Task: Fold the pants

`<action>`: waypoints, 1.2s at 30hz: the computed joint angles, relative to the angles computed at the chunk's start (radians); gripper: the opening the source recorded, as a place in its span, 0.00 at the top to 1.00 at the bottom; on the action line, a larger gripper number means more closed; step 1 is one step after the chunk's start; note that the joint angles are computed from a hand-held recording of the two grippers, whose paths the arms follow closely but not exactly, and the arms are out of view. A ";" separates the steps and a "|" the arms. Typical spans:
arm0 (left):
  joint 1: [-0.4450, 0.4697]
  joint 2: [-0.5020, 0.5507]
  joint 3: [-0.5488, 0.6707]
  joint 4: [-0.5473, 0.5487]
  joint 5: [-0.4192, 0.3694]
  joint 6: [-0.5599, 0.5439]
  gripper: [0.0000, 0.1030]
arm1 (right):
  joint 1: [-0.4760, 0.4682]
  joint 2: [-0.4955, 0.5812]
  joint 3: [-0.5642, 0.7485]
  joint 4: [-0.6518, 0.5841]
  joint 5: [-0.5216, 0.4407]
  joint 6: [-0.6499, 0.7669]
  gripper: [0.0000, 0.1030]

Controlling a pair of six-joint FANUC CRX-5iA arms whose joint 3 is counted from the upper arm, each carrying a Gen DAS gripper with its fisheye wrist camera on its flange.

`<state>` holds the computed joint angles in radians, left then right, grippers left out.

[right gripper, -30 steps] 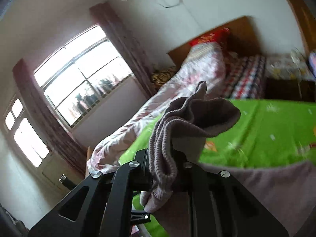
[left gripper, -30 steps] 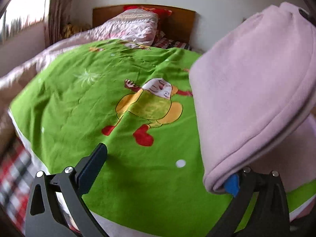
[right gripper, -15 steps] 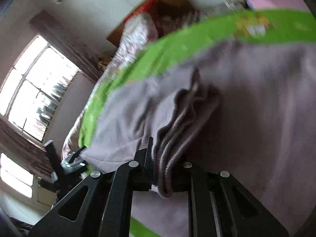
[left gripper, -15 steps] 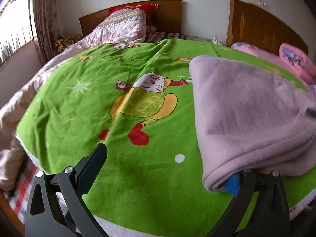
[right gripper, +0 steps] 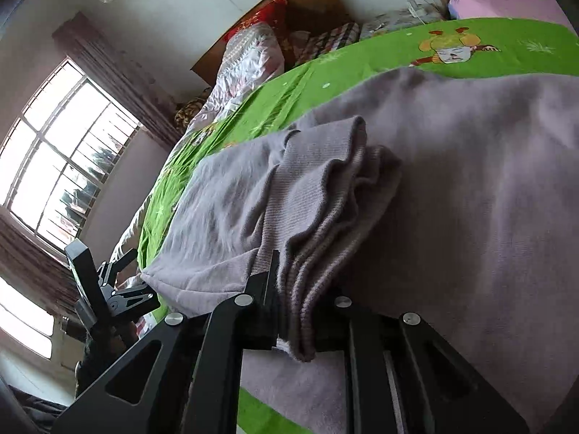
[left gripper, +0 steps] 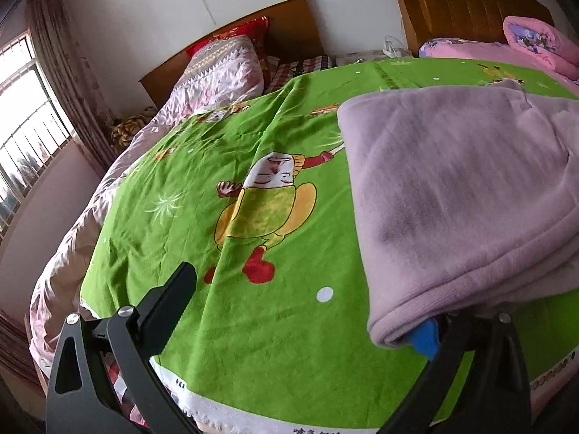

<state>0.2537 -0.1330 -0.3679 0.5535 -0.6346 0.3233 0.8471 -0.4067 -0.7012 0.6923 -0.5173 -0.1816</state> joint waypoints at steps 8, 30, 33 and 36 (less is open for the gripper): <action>-0.030 -0.037 -0.037 -0.047 0.091 -0.021 0.01 | 0.015 0.010 0.035 -0.013 -0.058 0.018 0.86; 0.041 0.198 0.253 0.448 -0.660 0.055 0.02 | 0.085 0.194 0.256 0.105 -0.358 0.419 0.51; -0.033 0.219 0.249 0.324 -0.603 0.094 0.02 | 0.104 0.232 0.299 0.031 -0.391 0.554 0.51; -0.062 0.202 0.205 0.226 -0.539 0.107 0.02 | 0.108 0.246 0.314 -0.063 -0.448 0.625 0.46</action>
